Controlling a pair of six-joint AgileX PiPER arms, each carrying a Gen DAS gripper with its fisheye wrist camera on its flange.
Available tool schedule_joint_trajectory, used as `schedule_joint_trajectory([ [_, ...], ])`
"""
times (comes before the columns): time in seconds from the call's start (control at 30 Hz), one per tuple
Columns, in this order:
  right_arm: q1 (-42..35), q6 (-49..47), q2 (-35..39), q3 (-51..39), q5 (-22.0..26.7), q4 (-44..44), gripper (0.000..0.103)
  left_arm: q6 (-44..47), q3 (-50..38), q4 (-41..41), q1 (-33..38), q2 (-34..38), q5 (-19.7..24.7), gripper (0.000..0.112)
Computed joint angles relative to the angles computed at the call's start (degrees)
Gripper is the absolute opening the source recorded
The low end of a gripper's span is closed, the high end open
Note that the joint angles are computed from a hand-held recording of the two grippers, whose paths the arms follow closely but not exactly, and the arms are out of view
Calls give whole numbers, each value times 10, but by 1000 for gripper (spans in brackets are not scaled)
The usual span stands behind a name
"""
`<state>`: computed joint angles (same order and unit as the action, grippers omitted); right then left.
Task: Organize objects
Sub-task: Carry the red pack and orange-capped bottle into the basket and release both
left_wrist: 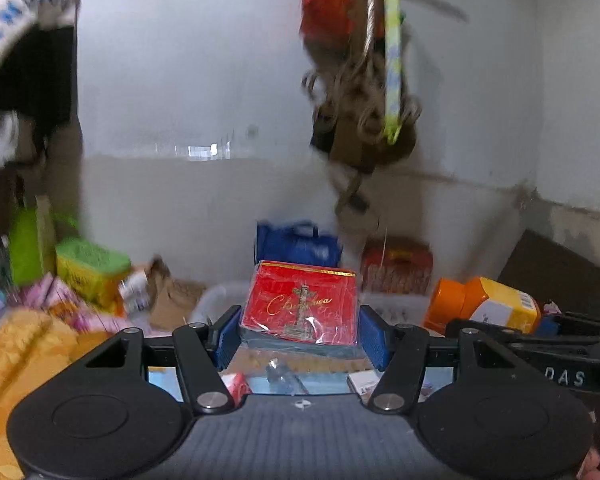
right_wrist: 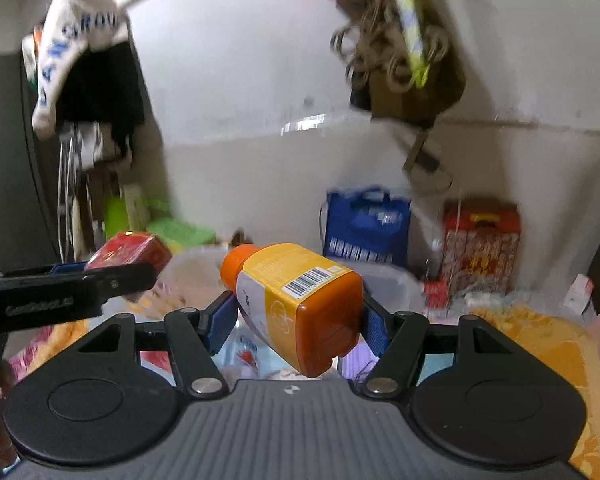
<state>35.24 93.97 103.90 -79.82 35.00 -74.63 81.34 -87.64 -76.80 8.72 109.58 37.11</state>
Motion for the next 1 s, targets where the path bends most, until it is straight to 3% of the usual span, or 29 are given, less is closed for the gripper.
schedule_joint_trajectory([
  [0.1, -5, -36, 30, -24, 1, 2, 72, -64, -52, 41, -8, 52, -7, 65],
  [0.13, 0, -22, 38, -26, 15, -25, 81, -66, -60, 30, -6, 65, -3, 71],
  [0.17, 6, -20, 41, -29, 34, -31, 103, -45, -61, 4, -2, 73, 7, 79],
  [0.2, 16, -1, 43, -28, 56, -49, 103, -24, -58, -23, 2, 77, 13, 99],
  [0.23, 22, 18, 37, -17, 62, -66, 103, -5, -46, -46, 7, 74, 9, 103],
  [0.47, 73, 215, -60, 112, 81, -138, 103, 82, 42, -111, 50, 14, 27, 103],
  [0.57, 103, 144, -71, 99, 132, -32, 103, 132, 96, -119, 59, -36, 13, 103],
  [0.63, 125, 83, -70, 77, 186, 36, 103, 167, 138, -153, 76, -62, 33, 103],
  [0.7, 153, 98, -82, 97, 216, 22, 103, 176, 161, -144, 90, -80, 57, 103],
  [0.8, 179, 122, -95, 121, 240, -6, 103, 172, 191, -111, 88, -112, 36, 103],
  [0.9, 171, 137, -104, 141, 204, -12, 103, 177, 210, -95, 84, -129, 29, 103],
  [1.0, 164, 121, -84, 129, 212, 1, 103, 198, 228, -95, 77, -140, 17, 103],
])
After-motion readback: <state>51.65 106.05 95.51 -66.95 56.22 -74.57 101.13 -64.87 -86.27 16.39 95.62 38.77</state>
